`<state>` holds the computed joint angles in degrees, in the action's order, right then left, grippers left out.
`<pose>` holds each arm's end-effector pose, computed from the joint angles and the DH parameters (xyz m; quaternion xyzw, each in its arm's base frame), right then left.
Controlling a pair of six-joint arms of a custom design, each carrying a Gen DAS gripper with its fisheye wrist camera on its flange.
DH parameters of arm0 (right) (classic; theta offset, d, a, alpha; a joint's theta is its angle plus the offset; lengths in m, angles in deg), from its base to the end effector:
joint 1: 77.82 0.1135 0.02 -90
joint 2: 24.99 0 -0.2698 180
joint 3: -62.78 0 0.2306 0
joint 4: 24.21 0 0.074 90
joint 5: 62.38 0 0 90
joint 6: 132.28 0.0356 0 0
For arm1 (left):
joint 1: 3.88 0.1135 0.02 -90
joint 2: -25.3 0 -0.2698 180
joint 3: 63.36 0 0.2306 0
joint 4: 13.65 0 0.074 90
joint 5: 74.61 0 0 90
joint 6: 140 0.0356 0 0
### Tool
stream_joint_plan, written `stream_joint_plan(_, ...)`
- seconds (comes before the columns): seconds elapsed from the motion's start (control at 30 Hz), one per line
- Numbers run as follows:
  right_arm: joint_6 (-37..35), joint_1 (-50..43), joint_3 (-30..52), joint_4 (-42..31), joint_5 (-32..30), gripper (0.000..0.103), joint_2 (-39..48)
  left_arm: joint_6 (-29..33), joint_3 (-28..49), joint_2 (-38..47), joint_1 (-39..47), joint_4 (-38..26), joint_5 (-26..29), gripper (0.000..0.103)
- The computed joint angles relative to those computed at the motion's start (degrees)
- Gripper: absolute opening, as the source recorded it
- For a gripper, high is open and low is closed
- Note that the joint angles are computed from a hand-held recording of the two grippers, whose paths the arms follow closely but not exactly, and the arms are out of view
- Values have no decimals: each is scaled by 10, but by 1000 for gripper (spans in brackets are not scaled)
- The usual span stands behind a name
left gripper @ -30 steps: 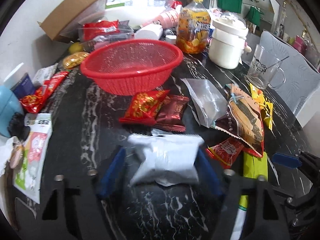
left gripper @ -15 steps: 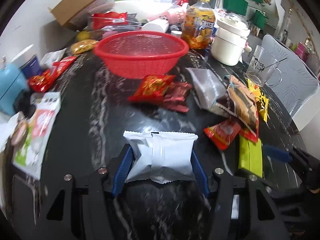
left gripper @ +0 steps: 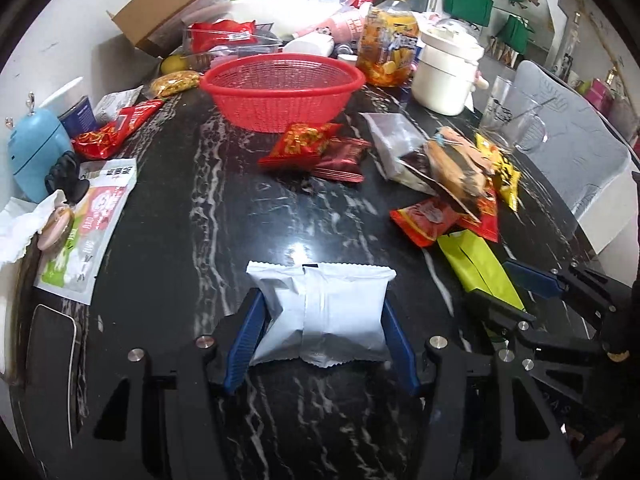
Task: Organize snacks
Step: 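Grasp the white pillow pack with the left gripper while the right grasps the yellow-green bar, then carry both packs to the red colander and release them inside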
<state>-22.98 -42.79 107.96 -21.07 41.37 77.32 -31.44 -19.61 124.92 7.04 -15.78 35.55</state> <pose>0.2231 0.1461 0.0956 -0.0926 0.9404 0.0388 0.3250 0.2492 0.0356 0.0975 0.1112 0.9411 -0.0937 0.3053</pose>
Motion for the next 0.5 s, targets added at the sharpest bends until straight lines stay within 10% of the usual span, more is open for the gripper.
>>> stream_joint_plan(0.5, 1, -26, -63, 6, 2, 51, -52, -7, -23, -11, -51, 14, -8, 58)
